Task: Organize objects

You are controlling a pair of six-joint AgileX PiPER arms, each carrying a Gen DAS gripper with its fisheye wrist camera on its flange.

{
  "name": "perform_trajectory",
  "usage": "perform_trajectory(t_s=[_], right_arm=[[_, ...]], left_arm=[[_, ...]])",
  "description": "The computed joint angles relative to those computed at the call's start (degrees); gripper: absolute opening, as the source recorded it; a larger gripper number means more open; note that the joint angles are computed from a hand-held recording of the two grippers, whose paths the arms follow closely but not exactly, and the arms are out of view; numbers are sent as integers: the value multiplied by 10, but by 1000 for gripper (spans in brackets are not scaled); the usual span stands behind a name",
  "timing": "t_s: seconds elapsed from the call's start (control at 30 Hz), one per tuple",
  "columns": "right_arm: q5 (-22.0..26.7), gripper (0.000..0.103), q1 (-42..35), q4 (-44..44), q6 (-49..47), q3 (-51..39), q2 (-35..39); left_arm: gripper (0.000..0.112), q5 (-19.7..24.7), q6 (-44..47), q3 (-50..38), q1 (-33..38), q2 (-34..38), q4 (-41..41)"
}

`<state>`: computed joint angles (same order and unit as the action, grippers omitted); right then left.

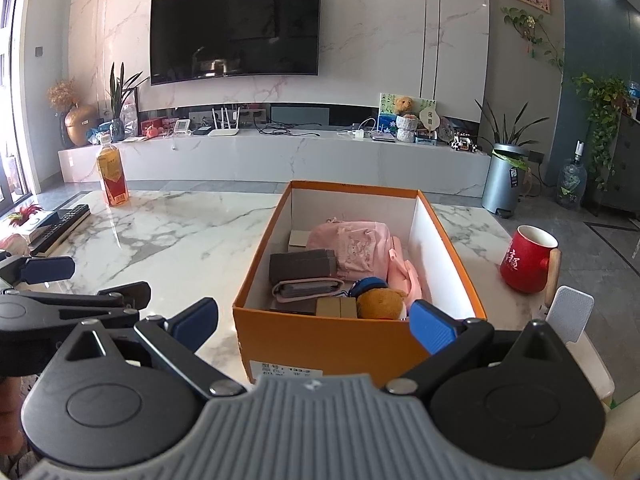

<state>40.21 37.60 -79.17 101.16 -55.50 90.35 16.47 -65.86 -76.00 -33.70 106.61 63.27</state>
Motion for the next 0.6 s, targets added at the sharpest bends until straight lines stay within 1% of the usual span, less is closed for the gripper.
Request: perform_trajectory(t_s=[0.13,0.23,0.3,0.43,0.53,0.6], right_arm=[[-2,102,-1,4,-1,0,0],[-2,102,0,18,-22,-5,3],[1,102,2,23,-30,-8,7],[-9,102,-1,24,-30,-7,8],[-8,102,0,27,-35,-8,9],[-10,102,-3,29,-33,-7,9]], left_arm=[[94,0,27,-3,2,1,-25],[94,5,27,-5,1,2,-27],[94,0,35,-5,4,2,-37],[94,5,15,-6,3,4,-19],[94,4,33,-9,5,7,-39],[94,2,31,-9,6,8,-37]])
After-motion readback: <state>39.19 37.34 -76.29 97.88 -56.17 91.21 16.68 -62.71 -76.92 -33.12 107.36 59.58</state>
